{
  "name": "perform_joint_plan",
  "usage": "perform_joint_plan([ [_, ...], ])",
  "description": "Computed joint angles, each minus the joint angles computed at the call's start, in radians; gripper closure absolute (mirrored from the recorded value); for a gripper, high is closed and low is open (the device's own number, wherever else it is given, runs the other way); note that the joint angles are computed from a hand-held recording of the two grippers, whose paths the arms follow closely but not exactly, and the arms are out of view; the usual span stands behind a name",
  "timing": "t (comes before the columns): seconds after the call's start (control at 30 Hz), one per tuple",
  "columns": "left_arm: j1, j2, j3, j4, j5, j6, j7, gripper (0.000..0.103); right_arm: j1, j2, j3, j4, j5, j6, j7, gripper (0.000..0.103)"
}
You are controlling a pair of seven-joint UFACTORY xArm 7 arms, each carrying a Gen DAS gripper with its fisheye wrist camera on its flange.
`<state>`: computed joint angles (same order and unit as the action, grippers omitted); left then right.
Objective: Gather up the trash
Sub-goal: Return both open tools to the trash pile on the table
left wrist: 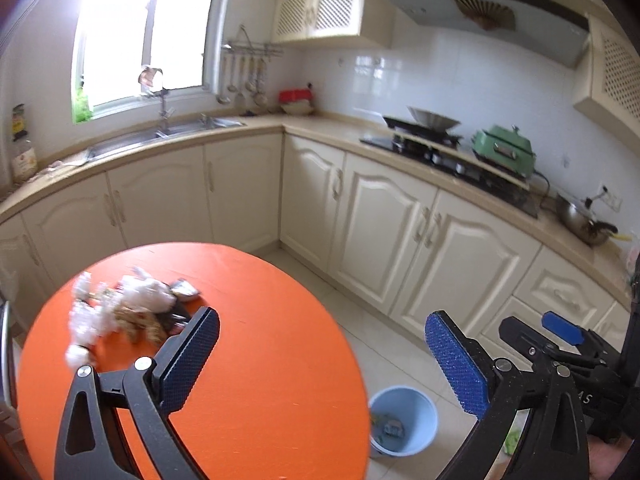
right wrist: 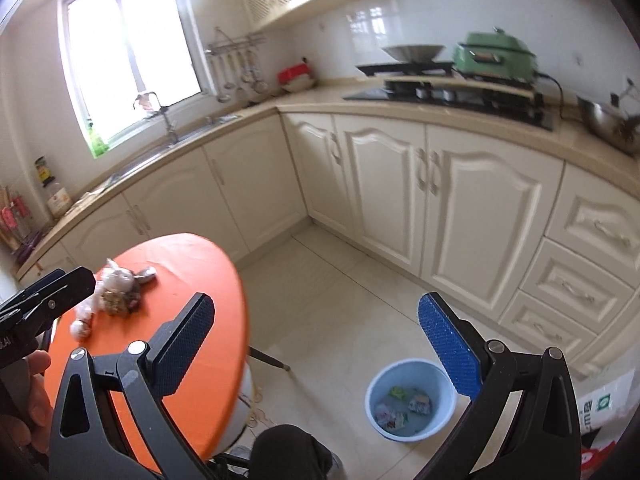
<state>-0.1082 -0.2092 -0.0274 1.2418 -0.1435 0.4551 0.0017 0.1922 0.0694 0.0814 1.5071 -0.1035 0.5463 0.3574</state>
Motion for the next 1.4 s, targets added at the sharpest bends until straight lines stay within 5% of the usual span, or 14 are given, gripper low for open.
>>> perform_joint_plan([
  [0.33,0.128,-0.418,-0.016,-0.308,0.147,-0.002,-0.162,0.001,0.1,0.072,0.049,0.168,-0.021,-0.021,-0.028,0.0],
  [0.83,0.28,-0.857,-0.036,-0.487,0.258,0.254,-0.278,0.001,0.264,0.185,0.08,0.342,-0.018,-0.037,-0.113,0.0],
  [1.17,0.298,-0.849,-0.04,-0.476,0.288,0.318,-0.318,0.001,0.342,0.31,0.065,0.504,-0.042,0.023,-0.142,0.0],
  [1.4,0.288,-0.697,0.009,-0.439,0.287,0.292,-0.289,0.001,0.376,0.44,0.041,0.672,-0.038,0.133,-0.177,0.0],
])
